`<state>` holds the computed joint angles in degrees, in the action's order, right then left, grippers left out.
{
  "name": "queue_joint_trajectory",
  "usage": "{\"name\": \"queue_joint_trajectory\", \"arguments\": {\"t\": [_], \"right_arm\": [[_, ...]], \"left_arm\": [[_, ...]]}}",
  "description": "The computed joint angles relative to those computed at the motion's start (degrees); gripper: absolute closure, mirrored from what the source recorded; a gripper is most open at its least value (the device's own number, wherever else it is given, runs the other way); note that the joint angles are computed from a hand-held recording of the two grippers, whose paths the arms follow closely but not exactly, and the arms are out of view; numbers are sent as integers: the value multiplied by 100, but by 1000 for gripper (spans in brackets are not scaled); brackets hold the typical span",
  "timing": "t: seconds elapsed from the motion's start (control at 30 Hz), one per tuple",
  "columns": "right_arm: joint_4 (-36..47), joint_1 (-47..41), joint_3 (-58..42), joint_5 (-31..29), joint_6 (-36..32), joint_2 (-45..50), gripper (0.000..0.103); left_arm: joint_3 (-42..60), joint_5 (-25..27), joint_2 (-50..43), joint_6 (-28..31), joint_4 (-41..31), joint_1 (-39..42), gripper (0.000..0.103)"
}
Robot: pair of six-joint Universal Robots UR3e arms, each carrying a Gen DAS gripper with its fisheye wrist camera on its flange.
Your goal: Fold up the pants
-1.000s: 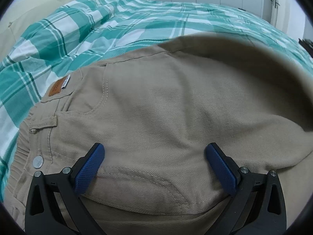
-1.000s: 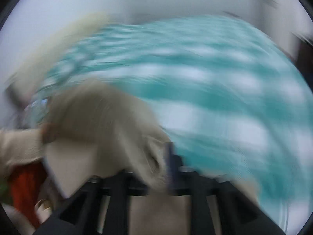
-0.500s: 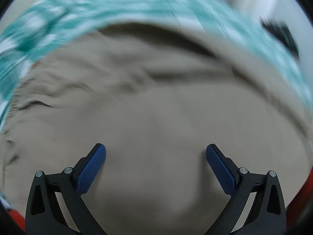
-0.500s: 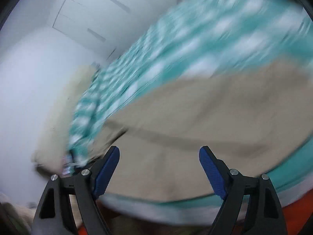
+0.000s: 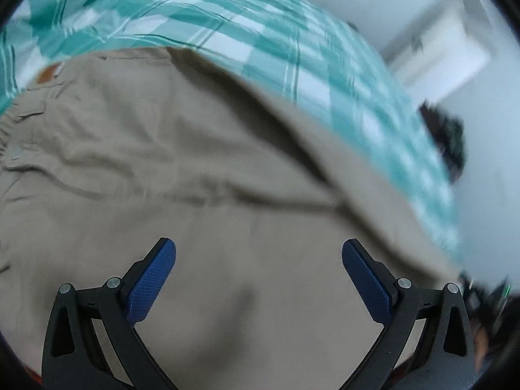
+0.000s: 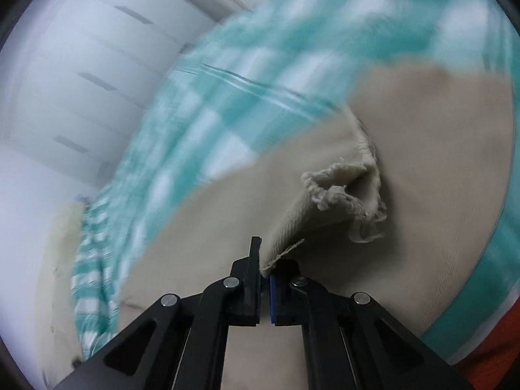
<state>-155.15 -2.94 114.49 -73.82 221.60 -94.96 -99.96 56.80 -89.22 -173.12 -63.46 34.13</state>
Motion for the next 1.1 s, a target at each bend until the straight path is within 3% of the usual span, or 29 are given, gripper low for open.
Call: {"name": "queue_joint_trajectory", "arguments": {"t": [0.17,0.3,0.4,0.47,0.53,0.57,0.63,0.77,0.87,0.97,1.07,1.1], "right_arm": [[399,-40,-795,734,-1219,-735,99],[1058,-136,-953,1224,-1860,-1559,100],[1208,243,-989,1002,-1940,-1810,100],[1485,-154,-664,1690,-2229,-2350,100],[2515,-1294,-199,3299,-2999,-3330,99],[3484,-1879,-179,3975,-3664,-3695,99],[4664,-2331,-358,4100,-4477,-3788,99],[3298,-1607,-968,2551,-3728,-1883,100],[2435,-1079,-2284,1948,-3562,-518,100],[1889,-1285,-3195,2609,-3432,24,100],[2537,-1954,-3085,3521,-3806,-228,99],[2799,-2134,-2834,3640,-4006,-348,99]], "left_arm": [[1647,-749,-1279,-256,-503,-267,1],[2358,-614,-1851,-681,-546,-531,1],[2823,-726,-2111,-632,-895,-556,2],[3275,-608,-2341,-537,-1289,-582,7],[3748,-295,-2627,-437,-1811,-620,60],[3957,-115,-2775,-460,-2052,-655,100],[3854,-252,-2881,-617,-2116,-586,99],[2608,-722,-1842,-1327,-508,-423,101],[1909,-1321,-510,-1249,121,17,101],[1207,-1220,1083,-286,-354,481,100],[-131,-870,2557,1145,-1666,726,99],[-572,-657,2782,1343,-1751,635,99]]}}
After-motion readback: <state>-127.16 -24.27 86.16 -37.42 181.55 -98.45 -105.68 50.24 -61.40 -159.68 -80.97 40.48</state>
